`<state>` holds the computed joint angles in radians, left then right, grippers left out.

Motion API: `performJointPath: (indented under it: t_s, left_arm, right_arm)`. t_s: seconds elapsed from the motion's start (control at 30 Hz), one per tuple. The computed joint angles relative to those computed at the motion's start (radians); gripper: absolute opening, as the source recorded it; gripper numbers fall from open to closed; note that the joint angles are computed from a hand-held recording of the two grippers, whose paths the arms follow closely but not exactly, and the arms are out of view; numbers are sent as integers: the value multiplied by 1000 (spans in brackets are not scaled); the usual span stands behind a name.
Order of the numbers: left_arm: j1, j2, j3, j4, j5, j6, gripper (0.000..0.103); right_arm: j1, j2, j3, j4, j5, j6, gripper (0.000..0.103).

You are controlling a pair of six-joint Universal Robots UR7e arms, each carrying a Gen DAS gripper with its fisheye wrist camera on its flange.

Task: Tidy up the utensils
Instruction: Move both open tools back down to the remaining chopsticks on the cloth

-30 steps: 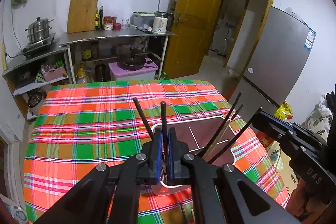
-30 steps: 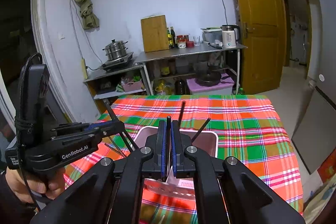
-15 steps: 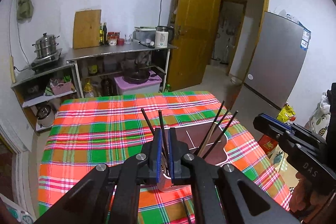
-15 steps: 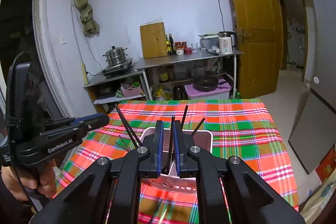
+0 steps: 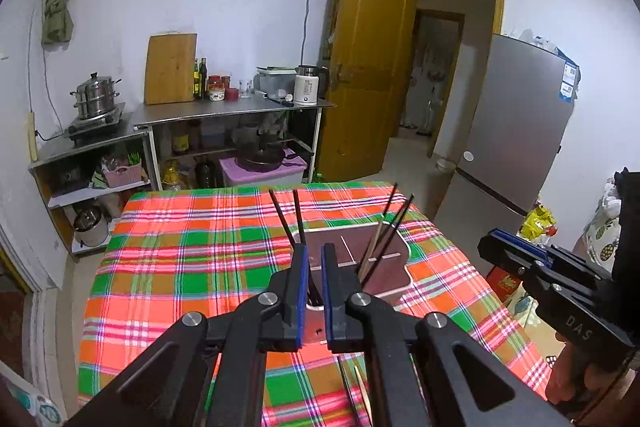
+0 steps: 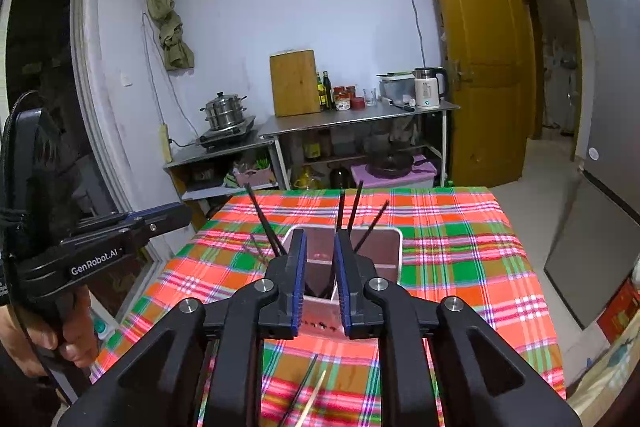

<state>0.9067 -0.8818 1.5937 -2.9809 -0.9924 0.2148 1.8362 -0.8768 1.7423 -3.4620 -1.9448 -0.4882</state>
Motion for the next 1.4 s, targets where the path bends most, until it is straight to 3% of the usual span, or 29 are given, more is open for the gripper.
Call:
performJointPath:
  t_s: [0.73,1.27,1.4]
  left_arm:
    - [-9,-93,306,-64,-20,-83,6]
    - [54,-24,294,36,-74,-169,7]
    - [73,8,267,63,-82,-188,14]
  right_arm:
    - [-61,-73,266,-130,-7,49,15]
    - [-117,-65,323,-131,3,102,15]
    - [-129,-55,320,-115,7,110,15]
